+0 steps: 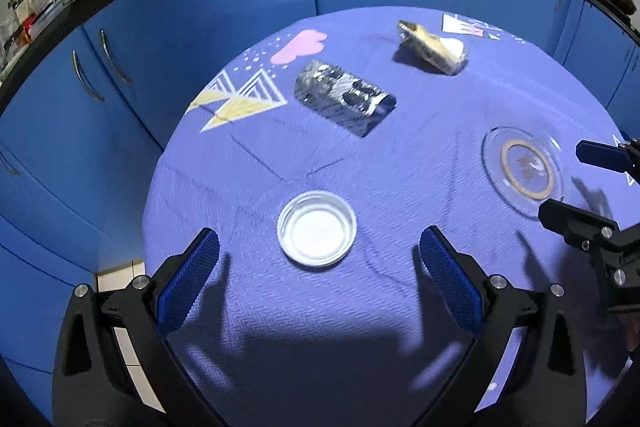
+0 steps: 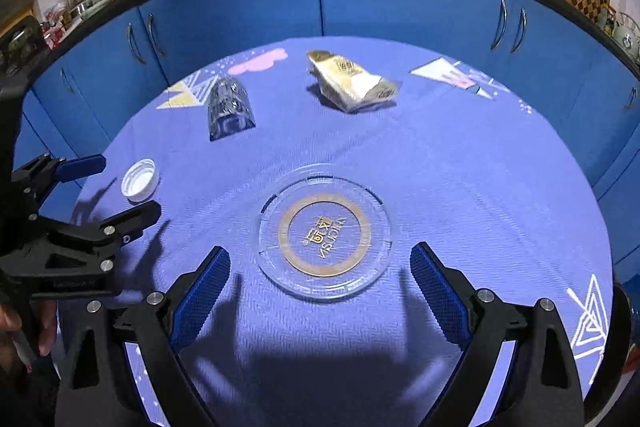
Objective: Collect trash
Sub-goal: 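Move both tools back over the table toward the clear plastic lids, then grasp the large clear lid with the right tool while the left tool grasps the small clear lid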
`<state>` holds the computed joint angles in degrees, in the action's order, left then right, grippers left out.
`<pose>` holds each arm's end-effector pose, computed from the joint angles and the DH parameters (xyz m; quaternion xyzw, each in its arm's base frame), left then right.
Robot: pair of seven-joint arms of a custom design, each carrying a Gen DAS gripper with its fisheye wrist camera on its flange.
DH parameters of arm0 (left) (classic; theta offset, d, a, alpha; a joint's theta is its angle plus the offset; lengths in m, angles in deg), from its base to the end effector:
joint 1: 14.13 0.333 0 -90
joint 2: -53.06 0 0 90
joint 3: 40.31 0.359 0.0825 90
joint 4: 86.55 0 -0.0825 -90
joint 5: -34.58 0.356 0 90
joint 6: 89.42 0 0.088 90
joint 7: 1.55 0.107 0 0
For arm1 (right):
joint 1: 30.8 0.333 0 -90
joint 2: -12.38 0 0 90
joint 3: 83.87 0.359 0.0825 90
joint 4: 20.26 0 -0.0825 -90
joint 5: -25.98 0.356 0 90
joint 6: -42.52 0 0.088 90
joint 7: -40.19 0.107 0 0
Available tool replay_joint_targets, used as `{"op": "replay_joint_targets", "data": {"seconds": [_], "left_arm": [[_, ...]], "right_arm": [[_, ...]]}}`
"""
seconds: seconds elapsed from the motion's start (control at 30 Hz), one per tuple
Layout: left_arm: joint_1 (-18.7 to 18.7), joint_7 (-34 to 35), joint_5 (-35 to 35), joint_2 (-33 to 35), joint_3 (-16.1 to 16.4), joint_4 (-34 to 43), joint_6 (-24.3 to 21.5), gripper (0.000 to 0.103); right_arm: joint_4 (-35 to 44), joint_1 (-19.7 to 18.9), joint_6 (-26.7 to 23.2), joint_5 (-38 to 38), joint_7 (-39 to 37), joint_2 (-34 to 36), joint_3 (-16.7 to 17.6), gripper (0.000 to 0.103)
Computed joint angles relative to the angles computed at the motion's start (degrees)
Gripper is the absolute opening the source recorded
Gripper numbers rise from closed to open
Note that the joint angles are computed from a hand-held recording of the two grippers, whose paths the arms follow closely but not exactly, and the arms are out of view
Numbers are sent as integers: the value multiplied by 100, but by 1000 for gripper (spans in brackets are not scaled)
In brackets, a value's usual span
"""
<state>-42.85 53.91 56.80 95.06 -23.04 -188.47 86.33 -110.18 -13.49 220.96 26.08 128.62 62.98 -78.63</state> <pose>0.6746 -0.2082 0.2688 -0.6349 0.7090 -0.1899 0.2409 0.7046 0.2718 0.2462 -0.7774 0.5371 -0.1615 0.2848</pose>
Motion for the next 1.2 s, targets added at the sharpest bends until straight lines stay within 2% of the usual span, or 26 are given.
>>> {"op": "replay_joint_targets", "data": {"seconds": [0.13, 0.3, 0.4, 0.47, 0.5, 0.57, 0.6, 0.63, 0.67, 0.7, 0.73, 0.9, 0.97, 1.03, 1.1, 1.2], "left_arm": [[308, 148, -107, 46, -312, 74, -90, 93], [391, 170, -191, 98, -348, 162, -97, 89], [496, 234, -264, 94, -463, 161, -33, 80], [558, 311, -315, 89, -537, 163, 5, 69], [621, 384, -345, 80, -620, 166, 10, 66], [638, 451, -405, 69, -662, 157, 15, 58], [632, 468, -432, 61, -663, 137, 45, 56], [632, 496, -461, 56, -677, 124, 58, 52], [603, 509, -482, 48, -657, 106, 69, 49], [583, 535, -499, 48, -651, 106, 69, 47], [585, 557, -524, 41, -664, 88, 86, 44], [522, 585, -659, 17, -615, 7, 172, 41], [511, 600, -712, 29, -600, 4, 194, 41], [584, 645, -788, 21, -686, -7, 225, 41], [704, 721, -874, 16, -824, -9, 260, 41], [658, 721, -993, 26, -758, -28, 312, 41]], "right_arm": [[233, 84, -195, -12, 22, 115, -85, 89], [421, 184, -322, -59, 28, 208, -193, 89], [433, 136, -288, -74, -33, 229, -122, 89], [439, 143, -298, -64, -31, 232, -132, 89], [459, 135, -313, -64, -44, 243, -117, 89], [411, 188, -253, -79, -38, 211, -183, 78], [379, 215, -228, -96, -39, 188, -217, 77], [338, 199, -189, -114, -69, 164, -192, 72], [334, 146, -254, -143, -147, 147, -113, 53], [406, 99, -438, -134, -191, 165, -43, 42], [422, 102, -503, -122, -202, 170, -46, 36], [280, 120, -408, -139, -305, 102, -64, 36], [239, 160, -393, -162, -334, 75, -100, 21], [231, 86, -423, -159, -438, 67, 19, 11], [227, 151, -411, -169, -452, 65, -51, 8], [184, 75, -334, -159, -569, 56, 72, 6]]}}
